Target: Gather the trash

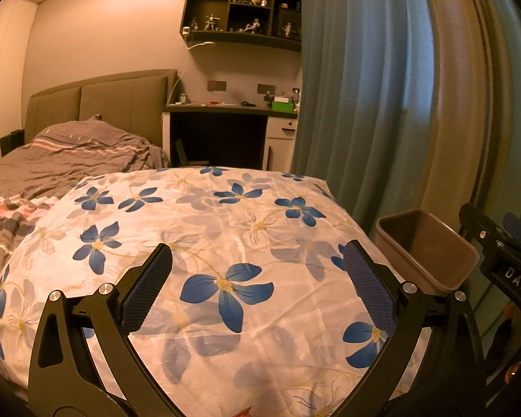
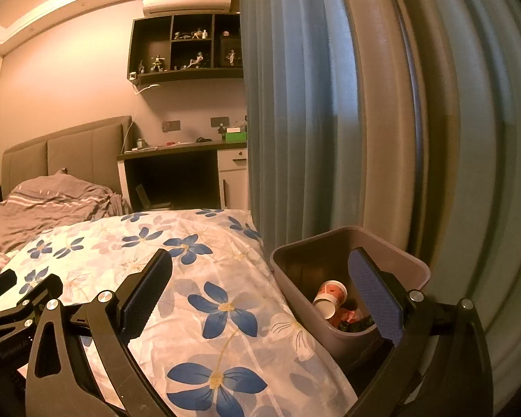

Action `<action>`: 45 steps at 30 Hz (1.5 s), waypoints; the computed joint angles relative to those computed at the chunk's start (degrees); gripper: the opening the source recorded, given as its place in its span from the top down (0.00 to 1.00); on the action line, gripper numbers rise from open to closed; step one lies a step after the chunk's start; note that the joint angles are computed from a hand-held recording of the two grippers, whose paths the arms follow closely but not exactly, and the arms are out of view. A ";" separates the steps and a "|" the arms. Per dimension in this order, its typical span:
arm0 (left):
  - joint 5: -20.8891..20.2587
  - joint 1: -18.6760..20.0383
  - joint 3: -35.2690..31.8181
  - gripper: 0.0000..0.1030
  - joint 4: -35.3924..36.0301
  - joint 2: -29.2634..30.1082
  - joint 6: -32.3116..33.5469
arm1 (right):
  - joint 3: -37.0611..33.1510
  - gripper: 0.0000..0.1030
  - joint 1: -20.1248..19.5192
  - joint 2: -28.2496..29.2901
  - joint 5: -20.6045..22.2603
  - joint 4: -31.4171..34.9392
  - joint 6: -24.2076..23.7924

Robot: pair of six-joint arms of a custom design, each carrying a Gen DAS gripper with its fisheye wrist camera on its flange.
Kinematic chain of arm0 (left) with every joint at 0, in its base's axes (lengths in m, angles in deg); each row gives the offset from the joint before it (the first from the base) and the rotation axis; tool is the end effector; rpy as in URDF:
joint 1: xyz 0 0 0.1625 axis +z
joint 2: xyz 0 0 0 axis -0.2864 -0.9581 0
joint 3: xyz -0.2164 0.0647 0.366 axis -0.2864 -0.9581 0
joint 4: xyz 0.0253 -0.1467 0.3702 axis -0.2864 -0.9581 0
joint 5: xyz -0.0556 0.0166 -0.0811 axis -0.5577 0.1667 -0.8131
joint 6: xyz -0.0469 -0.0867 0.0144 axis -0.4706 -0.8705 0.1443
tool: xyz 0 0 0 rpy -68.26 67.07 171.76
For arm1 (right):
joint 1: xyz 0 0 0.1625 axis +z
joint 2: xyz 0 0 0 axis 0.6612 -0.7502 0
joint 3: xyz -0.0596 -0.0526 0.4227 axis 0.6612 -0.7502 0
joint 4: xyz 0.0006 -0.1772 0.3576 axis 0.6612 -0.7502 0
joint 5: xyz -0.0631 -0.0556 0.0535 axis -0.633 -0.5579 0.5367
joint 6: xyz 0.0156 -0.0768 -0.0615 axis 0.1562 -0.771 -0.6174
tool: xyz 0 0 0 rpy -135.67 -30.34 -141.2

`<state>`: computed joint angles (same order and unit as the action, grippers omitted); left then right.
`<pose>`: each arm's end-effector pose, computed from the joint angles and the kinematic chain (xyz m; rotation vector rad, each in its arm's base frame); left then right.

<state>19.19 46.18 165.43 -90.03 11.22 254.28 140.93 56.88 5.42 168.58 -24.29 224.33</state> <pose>-0.1871 -0.3547 0.0063 0.7300 2.2123 -1.3322 0.1243 -0.2908 0.1144 0.2983 -1.7713 1.5184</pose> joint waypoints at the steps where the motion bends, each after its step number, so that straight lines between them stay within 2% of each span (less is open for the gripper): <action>1: 0.04 0.00 -0.02 0.06 0.04 0.02 -0.05 | 0.10 0.05 -0.24 -0.09 -0.26 0.02 -0.02; 45: 0.08 -1.03 -0.25 0.06 0.87 0.76 -1.43 | -0.26 0.05 0.27 -0.98 0.16 0.77 0.21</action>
